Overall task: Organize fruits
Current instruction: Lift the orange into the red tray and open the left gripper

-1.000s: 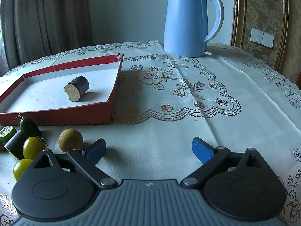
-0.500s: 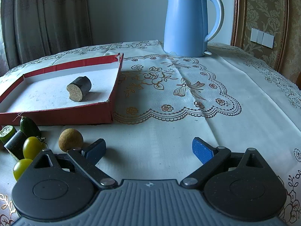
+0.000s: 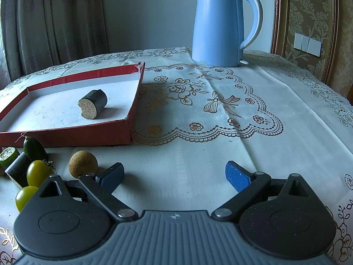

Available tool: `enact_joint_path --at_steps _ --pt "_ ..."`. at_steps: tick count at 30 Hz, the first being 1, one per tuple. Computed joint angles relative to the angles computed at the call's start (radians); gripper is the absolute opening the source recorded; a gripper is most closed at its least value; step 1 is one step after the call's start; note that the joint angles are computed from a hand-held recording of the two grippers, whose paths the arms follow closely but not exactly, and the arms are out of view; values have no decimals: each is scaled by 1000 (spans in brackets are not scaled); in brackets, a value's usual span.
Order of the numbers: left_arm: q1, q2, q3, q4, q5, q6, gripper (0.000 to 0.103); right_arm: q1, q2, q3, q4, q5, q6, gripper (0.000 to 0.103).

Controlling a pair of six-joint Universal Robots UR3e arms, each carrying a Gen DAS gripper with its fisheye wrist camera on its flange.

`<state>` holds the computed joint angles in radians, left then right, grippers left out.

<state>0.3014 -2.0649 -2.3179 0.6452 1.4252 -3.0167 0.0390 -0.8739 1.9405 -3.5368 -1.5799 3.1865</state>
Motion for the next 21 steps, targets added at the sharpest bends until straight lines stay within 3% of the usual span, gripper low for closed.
enact_joint_path --at_steps 9,13,21 --pt "12 124 -5 -65 -65 -34 40 0 -2 1 2 0 -2 99" --pt "-55 80 118 -115 -2 -35 40 0 -2 1 2 0 -1 100" --pt "-107 -74 441 -336 40 -91 40 -1 0 0 1 1 -2 100"
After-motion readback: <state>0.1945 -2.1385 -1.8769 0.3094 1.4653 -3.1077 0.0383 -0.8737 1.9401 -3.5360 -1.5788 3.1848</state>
